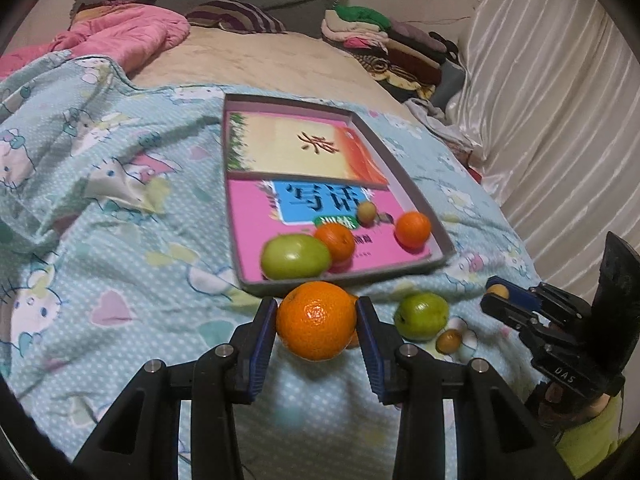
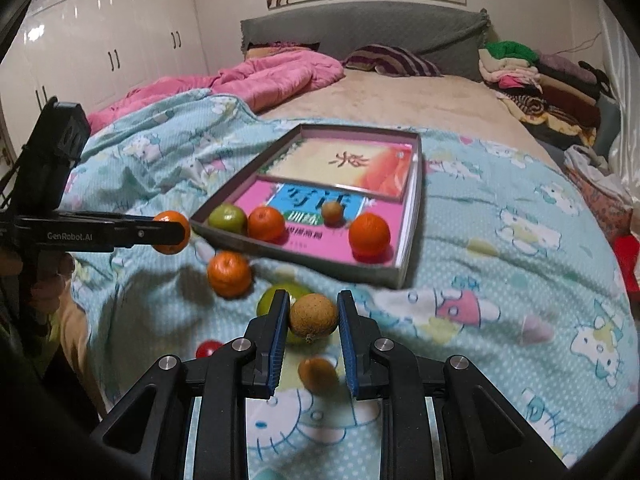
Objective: Organize fruits
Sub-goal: 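Lift and carry the brown fruit and tangerine over the tray with both grippers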
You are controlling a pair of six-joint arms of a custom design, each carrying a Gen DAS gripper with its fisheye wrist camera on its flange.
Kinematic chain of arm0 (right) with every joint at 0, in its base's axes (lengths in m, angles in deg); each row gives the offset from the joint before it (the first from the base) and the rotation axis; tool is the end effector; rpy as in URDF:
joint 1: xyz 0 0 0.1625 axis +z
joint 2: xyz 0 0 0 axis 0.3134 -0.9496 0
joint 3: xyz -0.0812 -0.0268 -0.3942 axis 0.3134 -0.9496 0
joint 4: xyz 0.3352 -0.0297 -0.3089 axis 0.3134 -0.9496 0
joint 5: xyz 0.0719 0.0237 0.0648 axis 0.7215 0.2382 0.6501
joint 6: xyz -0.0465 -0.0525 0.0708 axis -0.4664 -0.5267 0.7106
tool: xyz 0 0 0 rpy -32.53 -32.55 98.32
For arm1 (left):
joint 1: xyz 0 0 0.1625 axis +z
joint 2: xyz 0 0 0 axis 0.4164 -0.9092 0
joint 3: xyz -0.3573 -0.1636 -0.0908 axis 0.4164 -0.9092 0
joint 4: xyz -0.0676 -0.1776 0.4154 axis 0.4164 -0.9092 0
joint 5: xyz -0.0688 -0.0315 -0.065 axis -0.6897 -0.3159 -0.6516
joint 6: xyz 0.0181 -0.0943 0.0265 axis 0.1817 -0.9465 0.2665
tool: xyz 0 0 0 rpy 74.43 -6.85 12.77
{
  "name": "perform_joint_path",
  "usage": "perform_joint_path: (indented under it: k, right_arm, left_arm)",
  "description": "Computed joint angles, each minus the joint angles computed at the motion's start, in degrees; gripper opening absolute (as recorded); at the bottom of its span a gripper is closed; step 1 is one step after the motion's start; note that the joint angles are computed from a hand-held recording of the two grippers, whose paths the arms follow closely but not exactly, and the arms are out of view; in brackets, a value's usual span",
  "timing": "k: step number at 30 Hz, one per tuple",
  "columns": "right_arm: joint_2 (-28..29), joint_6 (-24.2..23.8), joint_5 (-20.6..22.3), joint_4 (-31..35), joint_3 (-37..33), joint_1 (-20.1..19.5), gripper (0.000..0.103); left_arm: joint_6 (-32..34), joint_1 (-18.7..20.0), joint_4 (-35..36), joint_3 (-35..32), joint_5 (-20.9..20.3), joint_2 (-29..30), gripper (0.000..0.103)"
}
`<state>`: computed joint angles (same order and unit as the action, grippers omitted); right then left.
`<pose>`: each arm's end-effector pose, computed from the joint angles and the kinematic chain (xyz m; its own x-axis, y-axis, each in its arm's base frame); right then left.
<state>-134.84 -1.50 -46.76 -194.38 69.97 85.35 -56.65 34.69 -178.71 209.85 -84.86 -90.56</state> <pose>0.2051 -0.4662 0.0825 -0.7322 -0.3184 0.6021 -0.6143 0.6906 -0.3817 -0.1068 -0.5255 0.1821 -0.8629 0.3103 -0.3988 0.4525 0.8259 -0.3363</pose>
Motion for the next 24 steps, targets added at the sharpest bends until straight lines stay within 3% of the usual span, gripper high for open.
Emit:
perform_joint_path:
  k: [12, 24]
  right_arm:
    - [2.39, -0.13, 0.52, 2.83, -5.72, -0.35, 0.025]
    - [5.25, -0.74, 0.48, 5.38, -10.32, -0.30, 0.025]
  left_arm:
    - [1.96, -0.01, -0.40, -5.39, 3.37, 4.03, 0.040]
    - [4.12, 0.77, -0.53, -10.38, 4.25, 9.56, 0.040]
